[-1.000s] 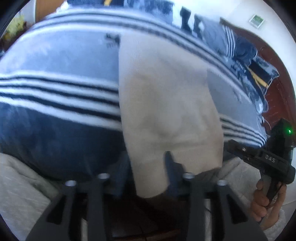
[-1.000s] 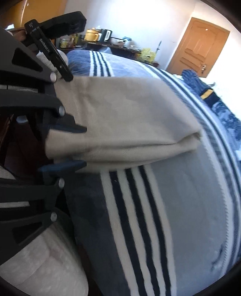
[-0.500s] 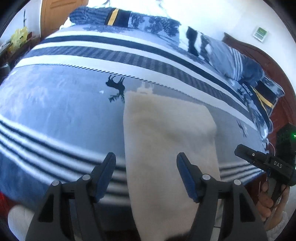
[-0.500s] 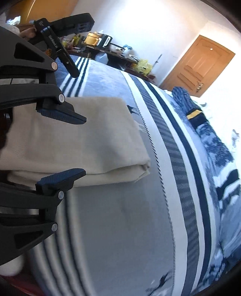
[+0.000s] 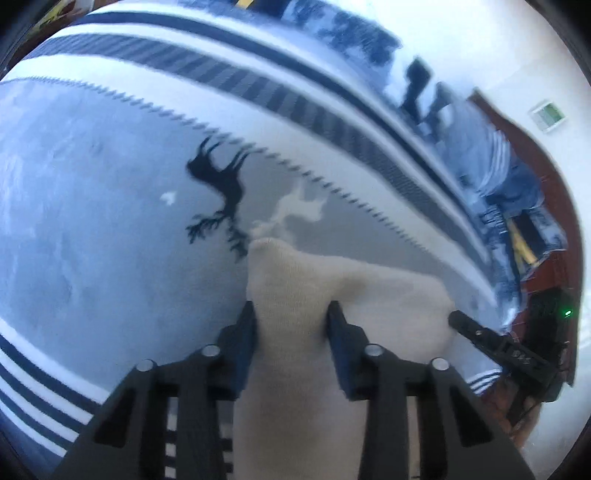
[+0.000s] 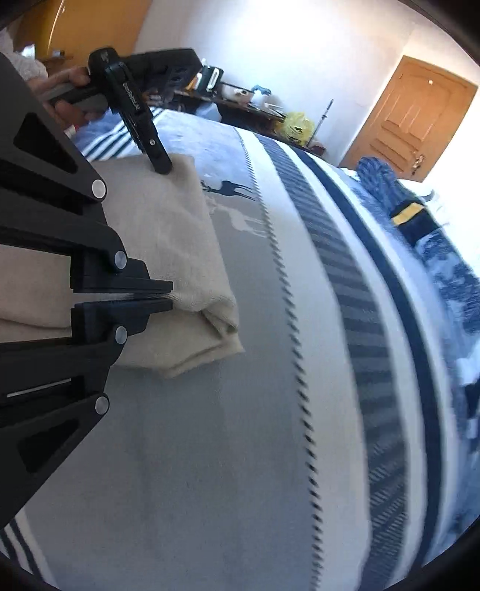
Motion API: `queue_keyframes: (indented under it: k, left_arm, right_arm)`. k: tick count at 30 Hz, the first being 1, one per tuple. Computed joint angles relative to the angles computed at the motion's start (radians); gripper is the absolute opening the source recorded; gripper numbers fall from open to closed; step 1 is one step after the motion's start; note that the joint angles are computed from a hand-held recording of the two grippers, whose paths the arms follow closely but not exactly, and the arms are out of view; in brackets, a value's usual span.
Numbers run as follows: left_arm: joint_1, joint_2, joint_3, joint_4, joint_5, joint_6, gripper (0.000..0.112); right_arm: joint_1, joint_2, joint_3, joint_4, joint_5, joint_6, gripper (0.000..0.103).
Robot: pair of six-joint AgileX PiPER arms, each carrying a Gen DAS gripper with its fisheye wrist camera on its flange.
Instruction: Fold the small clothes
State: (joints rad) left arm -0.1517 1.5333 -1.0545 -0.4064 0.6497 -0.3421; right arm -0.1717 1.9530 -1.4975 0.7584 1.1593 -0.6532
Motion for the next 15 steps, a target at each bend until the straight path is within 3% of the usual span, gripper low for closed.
queue_keyframes:
  k: [2, 5, 7, 9, 11, 12, 13, 15]
  left_arm:
    - [-0.03, 0.01, 0.003, 0.09, -0.037, -0.063, 0.035]
    - [-0.067, 0.062, -0.01, 0.225, -0.039, -0.176, 0.042]
    - [-0.062, 0.031, -0.008, 0.21, -0.022, -0.158, 0.043]
    - [-0.052, -0.013, 0.008, 0.207, -0.014, -0.139, 0.051]
    - [-0.027, -0.05, 0.024, 0.186, -0.017, -0.09, 0.06]
    - [-0.018, -0.049, 0.02, 0.182, -0.013, -0.085, 0.066]
    - [0.003, -0.041, 0.018, 0.161, -0.01, -0.066, 0.066]
    - [0.036, -0.016, 0.018, 0.096, -0.008, -0.019, 0.066]
  right_arm:
    - [-0.024, -0.049, 0.047, 0.019, -0.039, -0.041, 0.002]
    - [0.026, 0.032, 0.025, -0.088, -0.094, 0.022, 0.002]
    - [0.058, 0.057, 0.032, -0.124, -0.128, 0.028, 0.003]
    - [0.038, 0.037, 0.028, -0.099, -0.095, 0.042, 0.006]
    - [-0.002, 0.017, 0.039, -0.028, -0.057, -0.005, 0.03]
    - [-0.015, 0.011, 0.039, -0.015, -0.048, -0.009, 0.068]
    - [-0.027, 0.016, 0.03, -0.002, -0.042, -0.01, 0.082]
    - [-0.049, 0.063, -0.018, 0.018, 0.001, 0.002, 0.082]
